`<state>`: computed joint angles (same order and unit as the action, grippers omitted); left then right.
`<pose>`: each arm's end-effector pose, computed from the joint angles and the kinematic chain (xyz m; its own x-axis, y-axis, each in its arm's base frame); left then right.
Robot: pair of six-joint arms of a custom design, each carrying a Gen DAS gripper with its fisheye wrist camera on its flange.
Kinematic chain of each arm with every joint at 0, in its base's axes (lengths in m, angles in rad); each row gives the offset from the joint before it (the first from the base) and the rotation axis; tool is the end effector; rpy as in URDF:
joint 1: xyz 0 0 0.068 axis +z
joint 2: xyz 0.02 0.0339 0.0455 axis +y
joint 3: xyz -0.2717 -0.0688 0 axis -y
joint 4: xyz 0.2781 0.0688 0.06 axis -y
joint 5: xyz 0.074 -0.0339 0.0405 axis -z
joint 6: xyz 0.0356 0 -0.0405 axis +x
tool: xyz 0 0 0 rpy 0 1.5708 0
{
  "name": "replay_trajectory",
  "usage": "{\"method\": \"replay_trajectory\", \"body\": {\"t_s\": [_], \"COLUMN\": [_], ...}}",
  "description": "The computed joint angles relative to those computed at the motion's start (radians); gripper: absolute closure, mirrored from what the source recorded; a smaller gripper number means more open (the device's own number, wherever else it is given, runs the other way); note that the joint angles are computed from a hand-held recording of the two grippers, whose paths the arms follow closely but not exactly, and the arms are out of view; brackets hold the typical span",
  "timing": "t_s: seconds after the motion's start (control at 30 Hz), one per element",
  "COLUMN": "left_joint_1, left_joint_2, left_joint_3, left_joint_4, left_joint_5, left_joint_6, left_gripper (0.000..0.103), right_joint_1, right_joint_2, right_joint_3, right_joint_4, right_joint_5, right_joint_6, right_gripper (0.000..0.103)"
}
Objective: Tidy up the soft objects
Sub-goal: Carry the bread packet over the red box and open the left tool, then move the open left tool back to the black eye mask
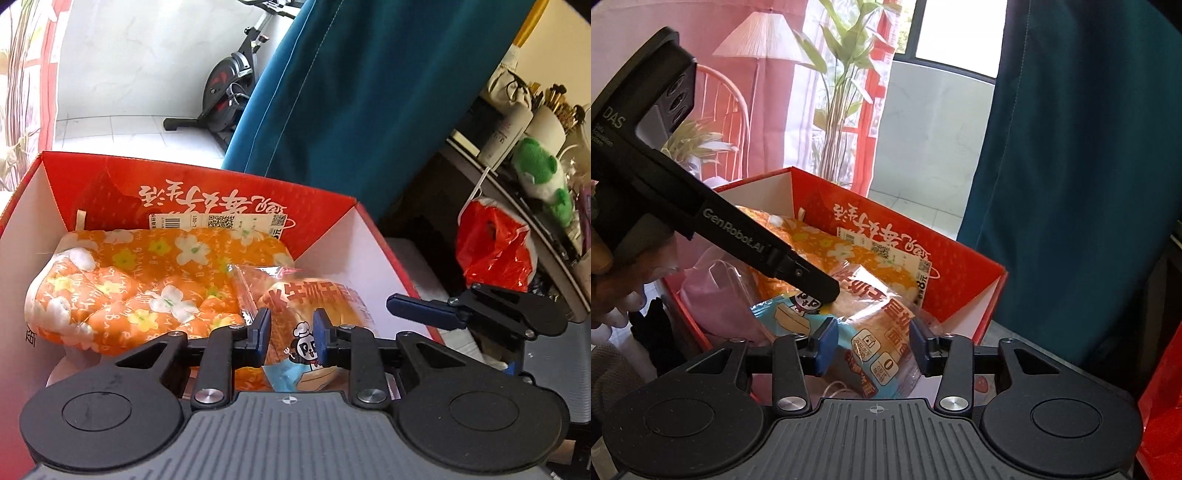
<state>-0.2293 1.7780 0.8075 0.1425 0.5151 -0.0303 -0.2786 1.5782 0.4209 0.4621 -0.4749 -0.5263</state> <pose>0.3403 -0.0974 0.1065 -0.7328 0.1440 -0.6650 0.5003 0.7765 -0.3832 0.2639 -0.0586 0.0870 -0.4858 -0.3257 -0.8111 -0.3898 0.9113 -0.1325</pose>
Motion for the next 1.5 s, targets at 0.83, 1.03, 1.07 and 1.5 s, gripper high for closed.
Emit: {"method": "replay_trajectory", "body": {"t_s": [0.83,1.03,1.07,1.5], "left_joint_1": [-0.029,0.008,0.018,0.171], "left_joint_2": [-0.298,-0.516,-0.560,-1.167], "left_joint_3": [-0.182,-0.319,-0.345,-0.602], "left_joint_4": [-0.043,-0.036,-0.039,-0.333], "left_joint_5": [-0.158,-0.213,-0.219,-0.219], "left_joint_6": [0.126,0.176,0.184,0.288], "left_gripper": [0.053,0.006,0.003,0.000], "right_joint_1": [0.056,0.056,0.059,0.119], "right_joint_2": [-0.182,-0.367,-0.406,-1.102], "right_joint_3": [-0.028,-0.118,-0.135,-0.373], "right_joint_4": [-0.189,-0.244,-0.258,-0.602], "right_joint_5": [0.145,0.141,0.145,0.168], "right_joint_6": [0.237,0.284,0.289,0.416], "right_gripper": [0.076,0.038,0.032,0.000]}}
